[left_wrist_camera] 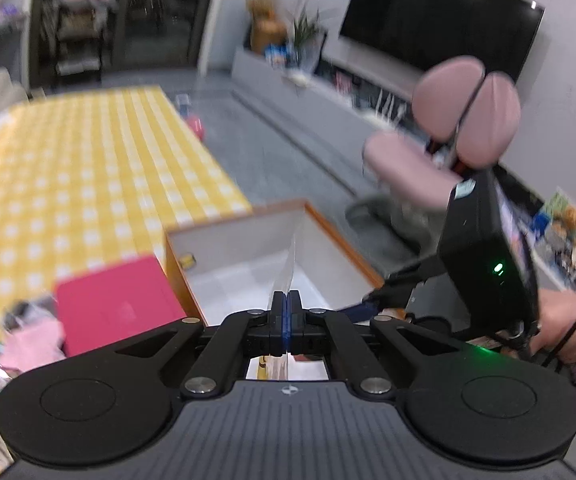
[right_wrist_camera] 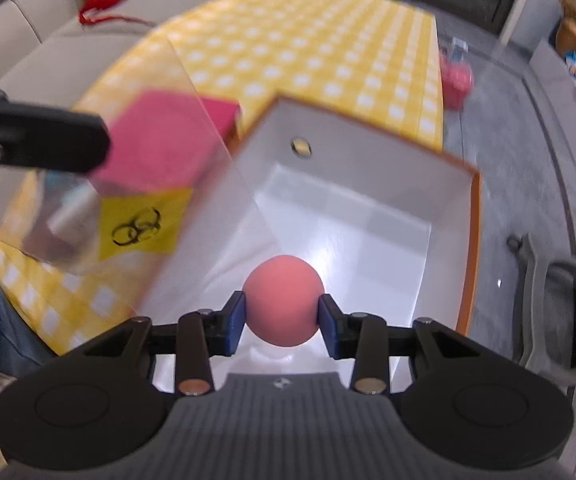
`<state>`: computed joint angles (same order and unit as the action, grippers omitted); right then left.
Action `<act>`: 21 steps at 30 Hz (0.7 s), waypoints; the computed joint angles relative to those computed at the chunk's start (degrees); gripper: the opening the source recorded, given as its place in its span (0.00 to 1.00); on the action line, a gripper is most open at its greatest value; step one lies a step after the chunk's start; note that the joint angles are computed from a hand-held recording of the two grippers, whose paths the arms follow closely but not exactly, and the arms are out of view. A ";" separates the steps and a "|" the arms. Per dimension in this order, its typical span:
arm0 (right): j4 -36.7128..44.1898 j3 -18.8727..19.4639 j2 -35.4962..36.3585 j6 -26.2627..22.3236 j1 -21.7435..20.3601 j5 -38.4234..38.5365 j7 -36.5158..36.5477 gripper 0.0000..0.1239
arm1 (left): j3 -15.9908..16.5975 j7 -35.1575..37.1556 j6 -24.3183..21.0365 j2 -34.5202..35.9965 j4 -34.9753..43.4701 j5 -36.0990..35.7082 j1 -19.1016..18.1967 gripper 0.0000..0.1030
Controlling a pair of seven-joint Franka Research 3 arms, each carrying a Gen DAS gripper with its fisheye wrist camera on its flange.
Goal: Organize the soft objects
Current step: 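Carry the pink ball with the right gripper into the white box, then open the right gripper to drop the ball and withdraw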
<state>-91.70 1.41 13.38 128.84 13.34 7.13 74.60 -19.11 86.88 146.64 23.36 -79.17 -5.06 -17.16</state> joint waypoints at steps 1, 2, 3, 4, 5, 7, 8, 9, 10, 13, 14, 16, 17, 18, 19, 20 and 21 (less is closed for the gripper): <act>0.19 -0.06 0.63 -0.81 -0.17 0.16 -0.17 0.31 | -0.18 0.10 -2.05 1.73 1.98 -0.20 -0.12 0.00; 0.60 -0.13 1.38 -1.91 -0.39 0.41 -0.31 0.31 | -0.27 0.15 -4.26 3.56 4.07 -0.32 -0.30 0.00; 1.49 -0.17 2.42 -3.49 -0.65 0.86 -0.36 0.31 | -0.28 0.36 -6.66 5.32 6.30 -0.25 -0.55 0.00; 2.27 -0.17 3.37 -4.81 -0.91 1.37 -0.57 0.31 | -0.01 0.34 -8.86 7.14 8.58 0.24 -1.06 0.00; 2.97 -0.15 4.23 -6.13 -1.08 1.70 -0.83 0.31 | 0.39 -0.06 -10.56 8.51 10.29 1.00 -1.86 0.00; 4.12 -0.28 5.72 -7.97 -0.94 1.07 -1.28 0.31 | 0.78 -0.15 -13.56 10.77 13.34 1.98 -2.90 0.00; 4.54 -0.38 6.31 -8.53 -0.73 0.44 -1.39 0.31 | 1.01 -0.20 -15.35 11.91 15.16 2.39 -3.33 0.00; 5.17 -0.42 7.00 -9.30 -0.70 0.07 -1.90 0.31 | 1.37 -0.53 -17.15 12.97 17.07 2.97 -3.94 0.00; 5.68 -0.45 7.60 -9.81 -0.64 -0.14 -2.09 0.32 | 1.80 -0.66 -18.50 14.08 18.84 3.64 -4.48 0.00; 9.48 -0.68 10.84 -12.16 -0.50 -0.70 -2.12 0.33 | 3.02 -1.82 -21.09 16.05 22.00 5.54 -6.07 0.02; 9.83 -0.83 11.27 -12.35 -0.33 -1.06 -1.90 0.34 | 3.38 -2.47 -21.20 15.85 21.57 6.17 -6.49 0.03; 10.22 -0.99 11.72 -12.44 -0.22 -1.44 -1.80 0.35 | 3.50 -3.02 -21.81 16.05 21.99 6.65 -6.74 0.04; 9.79 -0.97 11.46 -11.97 -0.19 -1.41 -1.85 0.36 | 3.47 -3.06 -22.03 16.16 22.13 6.71 -6.71 0.08; 9.93 -0.96 11.51 -11.97 -0.19 -1.44 -1.94 0.37 | 3.45 -3.21 -21.88 15.93 21.81 6.82 -6.75 0.10; 9.81 -1.02 11.39 -11.92 -0.23 -1.54 -2.08 0.38 | 3.47 -3.30 -21.29 15.46 20.96 6.94 -6.66 0.16; 9.75 -1.06 11.24 -11.99 -0.14 -1.75 -2.06 0.41 | 3.58 -3.81 -21.09 14.86 20.39 7.22 -6.82 0.19; 9.40 -1.10 10.84 -11.97 -0.03 -1.99 -1.99 0.44 | 3.59 -4.15 -20.58 14.24 19.53 7.37 -6.78 0.19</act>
